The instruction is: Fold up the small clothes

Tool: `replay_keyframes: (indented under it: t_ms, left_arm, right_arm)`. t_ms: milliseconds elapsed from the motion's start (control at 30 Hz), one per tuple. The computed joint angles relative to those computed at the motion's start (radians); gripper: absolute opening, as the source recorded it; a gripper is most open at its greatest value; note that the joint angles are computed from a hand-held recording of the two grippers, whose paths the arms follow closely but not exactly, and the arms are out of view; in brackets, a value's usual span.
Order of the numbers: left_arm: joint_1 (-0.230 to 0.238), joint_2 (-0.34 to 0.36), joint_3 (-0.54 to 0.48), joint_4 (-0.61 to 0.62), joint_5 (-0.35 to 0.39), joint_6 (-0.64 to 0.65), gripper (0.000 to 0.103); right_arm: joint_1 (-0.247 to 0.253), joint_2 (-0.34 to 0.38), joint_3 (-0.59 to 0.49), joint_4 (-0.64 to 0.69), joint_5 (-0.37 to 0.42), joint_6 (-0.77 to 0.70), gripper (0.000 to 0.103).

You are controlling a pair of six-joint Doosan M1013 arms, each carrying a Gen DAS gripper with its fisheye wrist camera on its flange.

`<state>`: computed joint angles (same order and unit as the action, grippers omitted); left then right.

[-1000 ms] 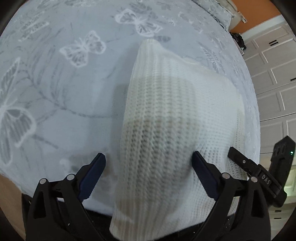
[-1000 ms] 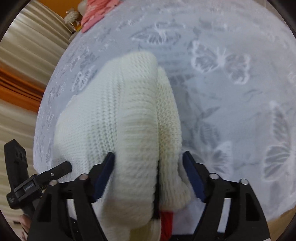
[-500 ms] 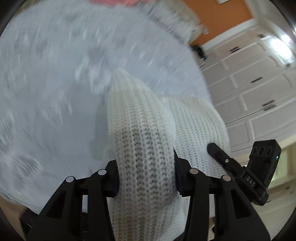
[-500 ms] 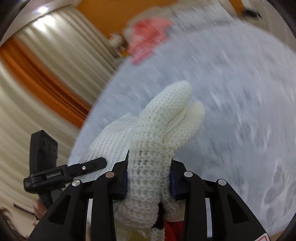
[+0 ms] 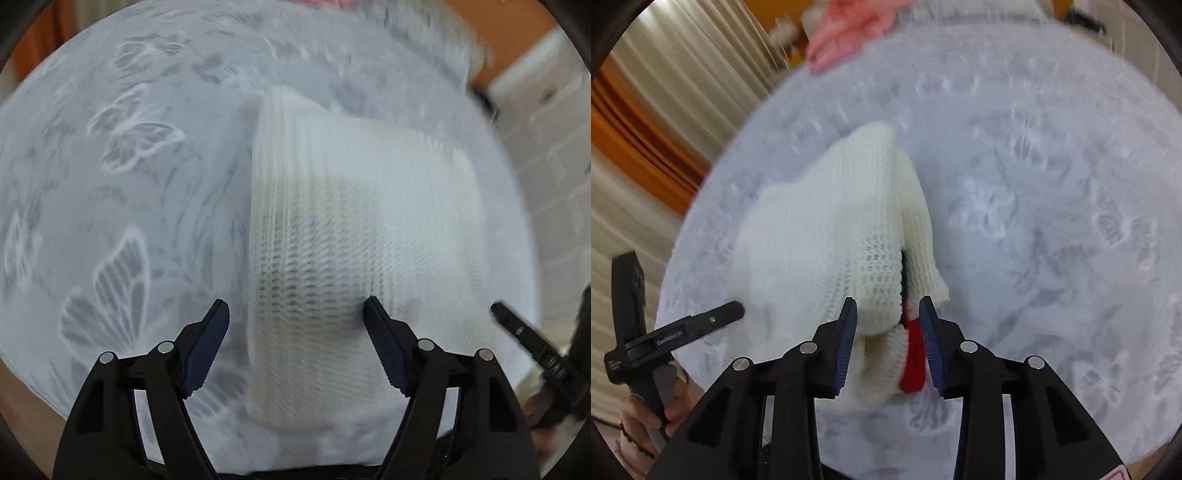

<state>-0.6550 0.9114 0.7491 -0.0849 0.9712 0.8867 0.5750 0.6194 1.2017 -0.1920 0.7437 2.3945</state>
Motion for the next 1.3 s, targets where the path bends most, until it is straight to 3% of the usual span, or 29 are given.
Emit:
replay_keyframes:
  t_ms: [33, 67, 133, 167, 267, 300, 367, 400, 433, 467, 500, 567, 667, 733, 833, 933, 1000, 1133, 1300]
  left_arm:
    - [-0.003, -0.028, 0.048, 0.024, -0.052, -0.024, 0.085]
    - [-0.006, -0.038, 0.057, 0.041, -0.056, -0.04, 0.088]
    - [-0.008, -0.063, 0.103, 0.033, -0.126, -0.038, 0.093]
    - [-0.003, -0.061, 0.106, 0.003, -0.139, -0.018, 0.093]
    - [0.01, -0.008, 0.037, -0.053, -0.078, -0.018, 0.093]
    - [0.012, 0.007, 0.017, -0.063, -0.059, -0.027, 0.093]
    - [0.018, 0.023, 0.004, -0.094, -0.042, -0.035, 0.093]
    - [0.021, 0.03, 0.005, -0.128, -0.045, -0.026, 0.092]
    - [0.022, 0.034, 0.002, -0.146, -0.047, -0.019, 0.086]
    - [0.025, 0.039, -0.001, -0.167, -0.056, -0.002, 0.076]
    - [0.025, 0.034, 0.005, -0.183, -0.071, 0.022, 0.072]
    - [0.017, 0.041, -0.025, -0.134, -0.054, 0.026, 0.073]
    - [0.003, 0.084, -0.111, -0.04, 0.035, 0.049, 0.077]
    - [0.001, 0.116, -0.165, -0.035, 0.089, 0.065, 0.08]
    - [0.0, 0.12, -0.171, -0.024, 0.096, 0.058, 0.086]
    - [-0.009, 0.115, -0.18, 0.031, 0.111, 0.04, 0.085]
    - [-0.025, 0.097, -0.173, 0.119, 0.122, 0.02, 0.085]
    - [-0.07, 0.042, -0.112, 0.329, 0.079, -0.01, 0.093]
    - [-0.131, -0.002, -0.051, 0.568, 0.054, -0.062, 0.098]
  right_arm:
    - [0.001, 0.0, -0.008, -0.007, 0.005, -0.005, 0.072]
    - [-0.007, 0.007, -0.02, 0.011, -0.003, -0.023, 0.078]
    - [-0.026, 0.035, -0.055, 0.064, 0.004, -0.069, 0.08]
    - [-0.036, 0.064, -0.094, 0.083, 0.049, -0.084, 0.08]
    - [-0.068, 0.152, -0.188, 0.215, 0.149, -0.156, 0.081]
    - [-0.082, 0.17, -0.194, 0.299, 0.149, -0.181, 0.081]
    - [-0.103, 0.175, -0.16, 0.468, 0.078, -0.237, 0.049]
    - [-0.108, 0.166, -0.143, 0.501, 0.056, -0.244, 0.041]
    - [-0.107, 0.153, -0.129, 0.509, 0.035, -0.242, 0.034]
    - [-0.102, 0.124, -0.098, 0.504, -0.009, -0.241, 0.033]
    - [-0.096, 0.099, -0.07, 0.493, -0.05, -0.238, 0.031]
    - [-0.077, 0.057, -0.021, 0.402, -0.107, -0.182, 0.03]
    - [-0.066, 0.1, -0.062, 0.326, 0.01, -0.122, 0.031]
    - [-0.064, 0.097, -0.038, 0.317, -0.02, -0.095, 0.032]
    - [-0.065, 0.081, -0.011, 0.319, -0.054, -0.045, 0.04]
    - [-0.056, 0.049, 0.015, 0.231, -0.091, 0.029, 0.042]
    - [-0.04, 0.015, 0.04, 0.116, -0.106, 0.091, 0.046]
    - [0.006, -0.024, 0.052, -0.193, -0.034, 0.25, 0.071]
    - [0.068, -0.073, 0.115, -0.469, 0.062, 0.376, 0.082]
